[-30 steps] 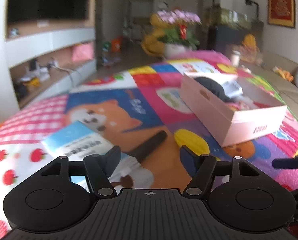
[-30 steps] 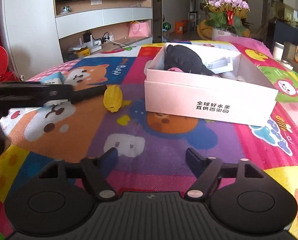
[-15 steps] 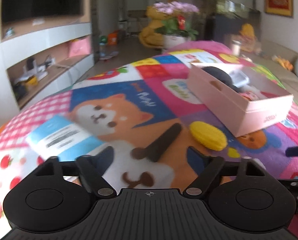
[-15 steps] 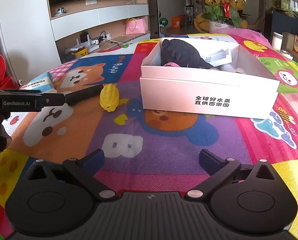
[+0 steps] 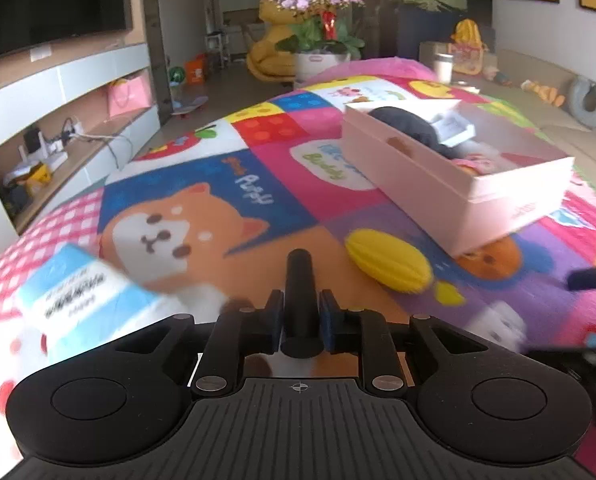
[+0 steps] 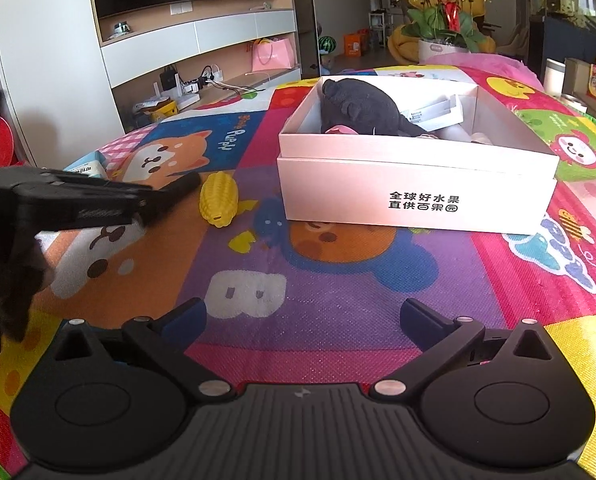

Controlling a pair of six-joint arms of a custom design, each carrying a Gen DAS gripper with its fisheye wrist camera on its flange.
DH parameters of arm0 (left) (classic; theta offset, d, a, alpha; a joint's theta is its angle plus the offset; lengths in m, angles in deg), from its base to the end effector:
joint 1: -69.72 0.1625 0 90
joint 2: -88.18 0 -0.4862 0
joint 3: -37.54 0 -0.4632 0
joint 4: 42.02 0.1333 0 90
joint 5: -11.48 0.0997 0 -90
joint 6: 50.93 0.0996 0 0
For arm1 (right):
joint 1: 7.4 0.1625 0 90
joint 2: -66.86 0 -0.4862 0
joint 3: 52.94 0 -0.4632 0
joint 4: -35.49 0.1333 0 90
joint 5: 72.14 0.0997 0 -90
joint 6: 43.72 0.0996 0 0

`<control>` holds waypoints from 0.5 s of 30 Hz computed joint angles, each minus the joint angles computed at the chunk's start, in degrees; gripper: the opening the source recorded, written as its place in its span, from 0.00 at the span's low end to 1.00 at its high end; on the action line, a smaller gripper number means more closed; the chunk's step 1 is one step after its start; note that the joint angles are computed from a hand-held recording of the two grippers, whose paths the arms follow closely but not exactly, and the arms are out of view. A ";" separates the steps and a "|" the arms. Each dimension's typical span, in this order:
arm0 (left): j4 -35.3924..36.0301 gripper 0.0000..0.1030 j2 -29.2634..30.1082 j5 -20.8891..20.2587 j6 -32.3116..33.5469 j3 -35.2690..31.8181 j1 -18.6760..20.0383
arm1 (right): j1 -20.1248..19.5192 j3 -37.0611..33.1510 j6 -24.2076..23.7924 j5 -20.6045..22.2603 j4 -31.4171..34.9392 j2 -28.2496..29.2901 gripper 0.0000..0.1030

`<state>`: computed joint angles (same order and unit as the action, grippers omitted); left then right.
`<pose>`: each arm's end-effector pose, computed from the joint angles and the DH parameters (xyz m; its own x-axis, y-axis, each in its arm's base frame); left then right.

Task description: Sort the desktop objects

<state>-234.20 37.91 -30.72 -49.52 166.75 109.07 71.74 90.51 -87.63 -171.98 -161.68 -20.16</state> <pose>-0.2690 -0.4883 0.0597 -0.6343 0.3483 -0.6902 0.7264 0.5742 -0.3777 0.0350 -0.4349 0.2772 -0.7618 -0.2037 0.6149 -0.5679 0.6666 -0.4828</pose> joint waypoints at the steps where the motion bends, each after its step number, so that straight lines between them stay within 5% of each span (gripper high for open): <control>1: 0.32 0.21 -0.70 -0.32 -0.87 0.91 -0.54 | 0.08 0.01 -0.02 -0.14 -0.10 0.05 1.00; 8: 1.06 0.26 -5.59 -0.21 -5.86 7.88 -4.42 | 0.94 0.29 -0.38 -1.46 -2.88 0.98 1.00; 12: 6.02 0.30 -6.14 7.26 -12.20 8.16 -3.78 | 2.36 1.96 -10.11 3.23 -4.75 1.03 1.00; 14: 5.85 0.38 -7.16 8.18 -15.65 8.63 -3.17 | 4.65 1.19 -11.85 2.42 -6.61 3.14 0.96; 15: 4.82 0.50 -7.53 8.21 -16.22 8.99 -3.09 | 5.85 0.16 -11.45 1.59 -6.94 4.54 0.87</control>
<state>-229.37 30.39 -22.52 -65.74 175.74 105.98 77.59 90.67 -99.08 -170.40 -168.62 -15.62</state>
